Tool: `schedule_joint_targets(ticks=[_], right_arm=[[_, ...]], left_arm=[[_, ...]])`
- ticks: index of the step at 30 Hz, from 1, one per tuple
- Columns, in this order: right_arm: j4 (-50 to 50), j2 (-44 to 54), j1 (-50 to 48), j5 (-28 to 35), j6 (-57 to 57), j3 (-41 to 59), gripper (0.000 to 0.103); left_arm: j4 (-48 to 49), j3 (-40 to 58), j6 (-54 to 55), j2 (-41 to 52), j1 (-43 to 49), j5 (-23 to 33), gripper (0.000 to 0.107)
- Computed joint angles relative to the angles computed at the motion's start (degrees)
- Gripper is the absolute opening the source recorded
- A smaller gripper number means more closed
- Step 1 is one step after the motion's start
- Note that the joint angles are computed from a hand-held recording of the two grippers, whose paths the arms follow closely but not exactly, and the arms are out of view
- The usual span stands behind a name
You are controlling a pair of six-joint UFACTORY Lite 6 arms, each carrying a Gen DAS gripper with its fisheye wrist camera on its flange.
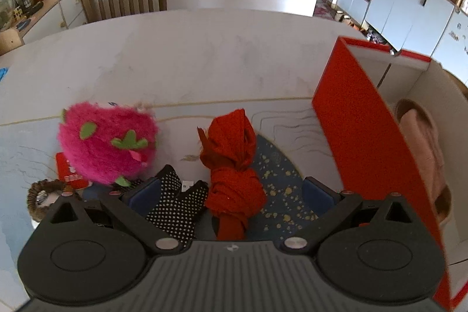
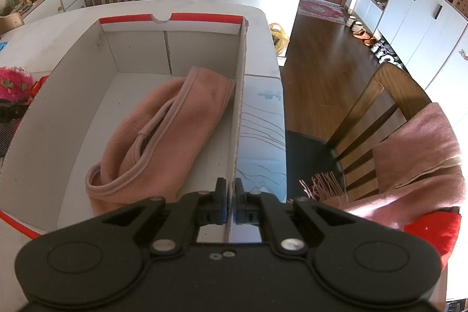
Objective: Organize objects
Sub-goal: 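Reach the left gripper to the red cloth bundle and grasp it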
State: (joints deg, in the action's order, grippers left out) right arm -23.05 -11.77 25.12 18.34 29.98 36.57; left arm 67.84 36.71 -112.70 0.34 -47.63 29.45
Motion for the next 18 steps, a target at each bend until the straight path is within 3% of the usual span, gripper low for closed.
schedule_joint_targets(ticks=[7,14,18], right_arm=[[-0.1,0.2,0.1,0.1,0.3,0.1,0.004],[0.2,0.2,0.2,0.3,0.2,0.2,0.004],[0.2,0.3,0.1,0.3,0.2,0.2,0.004]], left_arm=[[2.0,1.8,-1.3,7.2,0.8,0.7,0.103],[4.0,1.3,-3.4,7.8,0.4,0.7,0.1],[4.7,1.0,-3.9,7.6,0.0,0.5,0.077]])
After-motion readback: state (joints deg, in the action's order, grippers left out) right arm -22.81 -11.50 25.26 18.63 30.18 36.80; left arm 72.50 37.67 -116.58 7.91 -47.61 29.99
